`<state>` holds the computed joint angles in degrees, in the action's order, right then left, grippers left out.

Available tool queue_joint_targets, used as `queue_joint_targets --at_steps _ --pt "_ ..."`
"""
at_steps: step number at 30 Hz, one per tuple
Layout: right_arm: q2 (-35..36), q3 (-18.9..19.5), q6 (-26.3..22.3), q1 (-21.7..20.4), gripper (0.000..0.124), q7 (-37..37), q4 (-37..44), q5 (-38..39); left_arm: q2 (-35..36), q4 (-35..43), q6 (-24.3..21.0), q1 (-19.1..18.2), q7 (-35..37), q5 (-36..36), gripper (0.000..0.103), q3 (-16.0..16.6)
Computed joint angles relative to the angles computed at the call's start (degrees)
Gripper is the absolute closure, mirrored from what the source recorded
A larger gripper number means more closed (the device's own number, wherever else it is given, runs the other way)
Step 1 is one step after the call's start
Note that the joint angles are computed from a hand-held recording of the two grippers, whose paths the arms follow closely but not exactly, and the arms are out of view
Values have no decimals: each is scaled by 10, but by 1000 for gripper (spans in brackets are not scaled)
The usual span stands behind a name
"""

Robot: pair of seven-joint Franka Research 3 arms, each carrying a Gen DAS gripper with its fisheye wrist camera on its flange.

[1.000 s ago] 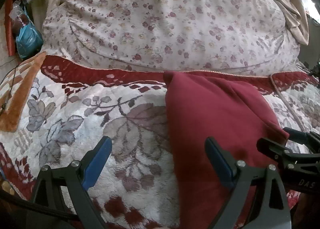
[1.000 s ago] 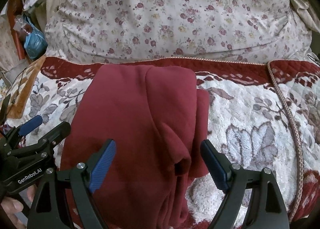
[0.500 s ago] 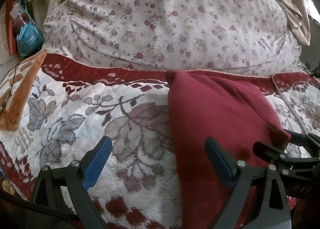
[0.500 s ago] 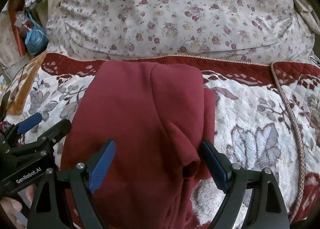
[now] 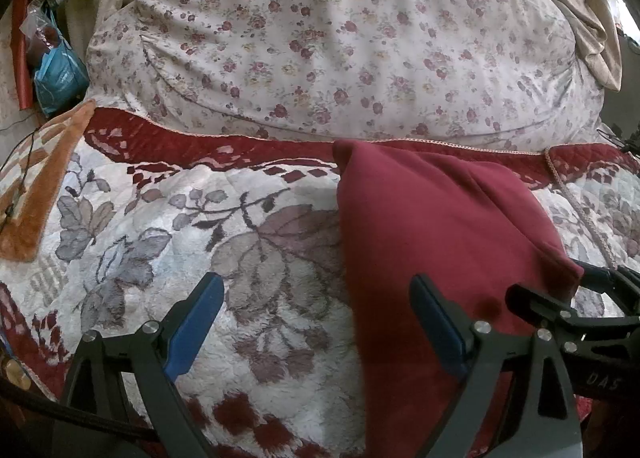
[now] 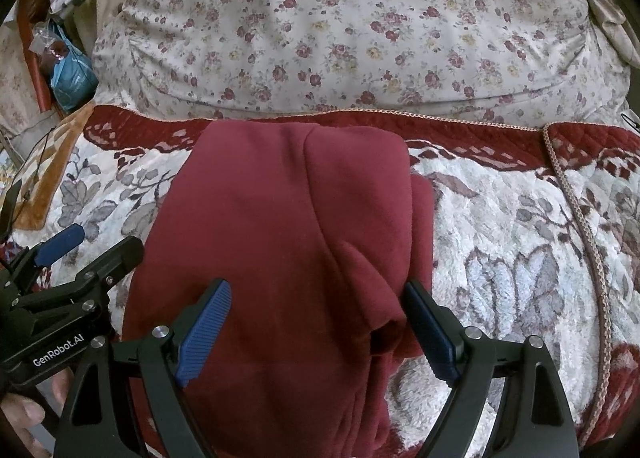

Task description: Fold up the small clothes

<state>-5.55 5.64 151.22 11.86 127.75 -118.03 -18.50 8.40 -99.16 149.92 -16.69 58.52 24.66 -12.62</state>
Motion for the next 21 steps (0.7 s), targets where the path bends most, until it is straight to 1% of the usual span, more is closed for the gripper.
queue_joint_targets --at_steps 21 --pt "6 -2 -4 3 32 -4 5 1 -1 -5 4 2 4 -5 10 1"
